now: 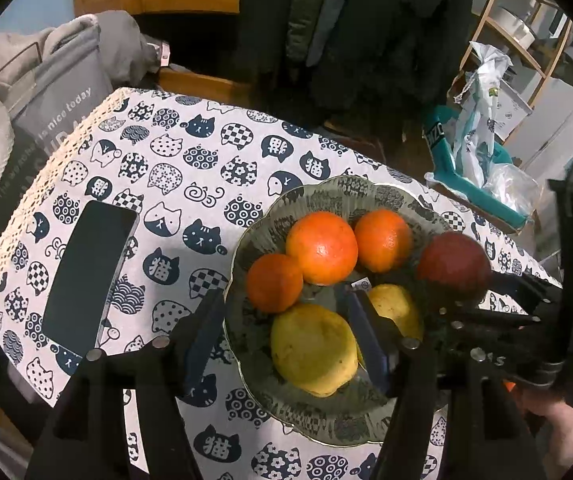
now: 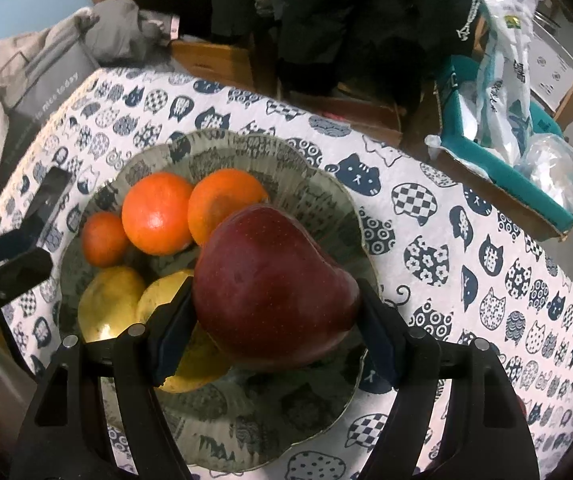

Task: Organize fruits
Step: 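Lower the orange into the bowl and open the left tool while the right tool releases the apple, then raise both tools from the bowl and move them toward the remaining apples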

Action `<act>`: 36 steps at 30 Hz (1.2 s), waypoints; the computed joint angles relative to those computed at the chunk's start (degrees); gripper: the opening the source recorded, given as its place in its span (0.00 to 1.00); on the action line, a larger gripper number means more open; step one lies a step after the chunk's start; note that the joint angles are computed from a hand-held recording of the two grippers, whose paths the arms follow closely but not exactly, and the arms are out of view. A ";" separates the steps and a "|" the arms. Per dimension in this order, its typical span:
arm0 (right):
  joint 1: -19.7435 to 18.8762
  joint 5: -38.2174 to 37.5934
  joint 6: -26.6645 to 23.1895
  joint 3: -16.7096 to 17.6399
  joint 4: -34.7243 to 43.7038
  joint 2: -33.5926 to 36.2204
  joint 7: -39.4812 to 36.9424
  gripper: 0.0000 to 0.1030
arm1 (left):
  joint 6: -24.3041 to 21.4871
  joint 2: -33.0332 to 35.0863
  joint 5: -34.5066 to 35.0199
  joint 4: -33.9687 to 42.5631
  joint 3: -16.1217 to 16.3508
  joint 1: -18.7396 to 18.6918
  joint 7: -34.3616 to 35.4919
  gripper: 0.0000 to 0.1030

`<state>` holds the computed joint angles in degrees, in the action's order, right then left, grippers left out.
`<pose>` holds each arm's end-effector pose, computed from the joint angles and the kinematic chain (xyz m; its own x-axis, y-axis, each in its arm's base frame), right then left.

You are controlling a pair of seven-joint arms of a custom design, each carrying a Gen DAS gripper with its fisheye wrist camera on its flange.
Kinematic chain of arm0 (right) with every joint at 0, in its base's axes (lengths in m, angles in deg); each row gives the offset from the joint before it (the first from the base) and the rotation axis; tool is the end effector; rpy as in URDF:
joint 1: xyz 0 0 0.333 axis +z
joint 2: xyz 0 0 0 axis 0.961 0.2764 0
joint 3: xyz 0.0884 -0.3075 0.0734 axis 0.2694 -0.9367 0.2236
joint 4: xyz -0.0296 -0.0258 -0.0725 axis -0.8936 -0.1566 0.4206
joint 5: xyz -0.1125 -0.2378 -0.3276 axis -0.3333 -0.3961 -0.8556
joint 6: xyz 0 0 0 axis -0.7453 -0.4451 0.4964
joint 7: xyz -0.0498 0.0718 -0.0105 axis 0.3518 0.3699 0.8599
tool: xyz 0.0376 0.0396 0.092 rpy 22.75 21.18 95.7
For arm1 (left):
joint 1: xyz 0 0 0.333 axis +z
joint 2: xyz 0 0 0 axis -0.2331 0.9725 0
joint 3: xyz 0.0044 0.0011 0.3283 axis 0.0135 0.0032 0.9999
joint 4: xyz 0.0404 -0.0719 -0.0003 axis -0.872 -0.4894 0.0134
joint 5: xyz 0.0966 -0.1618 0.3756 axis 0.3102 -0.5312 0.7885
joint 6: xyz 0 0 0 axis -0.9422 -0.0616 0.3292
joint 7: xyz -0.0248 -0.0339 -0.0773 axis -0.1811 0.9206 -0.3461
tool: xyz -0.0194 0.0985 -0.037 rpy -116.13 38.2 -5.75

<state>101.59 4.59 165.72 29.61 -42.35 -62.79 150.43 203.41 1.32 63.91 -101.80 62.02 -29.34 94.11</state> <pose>0.5060 0.3278 0.2938 0.2807 -0.9583 -0.0541 -0.8901 -0.2388 -0.3883 0.4546 -0.2813 0.3242 0.0696 -0.9802 0.1852 -0.8813 -0.1474 -0.4490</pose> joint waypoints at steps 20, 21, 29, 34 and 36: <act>0.53 -16.24 3.05 -2.20 -2.69 -8.46 14.51 0.82 | 0.96 -5.23 3.76 -1.97 -2.55 2.01 -3.63 0.64; 0.30 -18.06 2.92 -2.08 -2.99 -9.35 15.95 0.82 | 1.01 -5.58 4.44 -2.05 -2.85 2.34 -4.39 0.65; -4.54 -24.78 3.14 1.74 -6.96 -16.65 22.61 0.82 | 1.50 -8.75 7.76 -2.37 -5.79 4.24 -7.83 0.67; -7.89 -26.70 3.23 4.58 -9.82 -21.39 25.04 0.82 | 1.31 -11.50 10.32 -2.49 -7.78 5.09 -9.86 0.70; -9.16 -26.68 3.32 5.66 -11.24 -23.52 25.31 0.82 | 1.61 -12.58 10.60 -2.64 -8.60 5.52 -10.13 0.73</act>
<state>92.44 -22.09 169.04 35.28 -53.59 -86.31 175.74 205.02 -11.26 74.51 -104.45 53.42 -23.82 83.97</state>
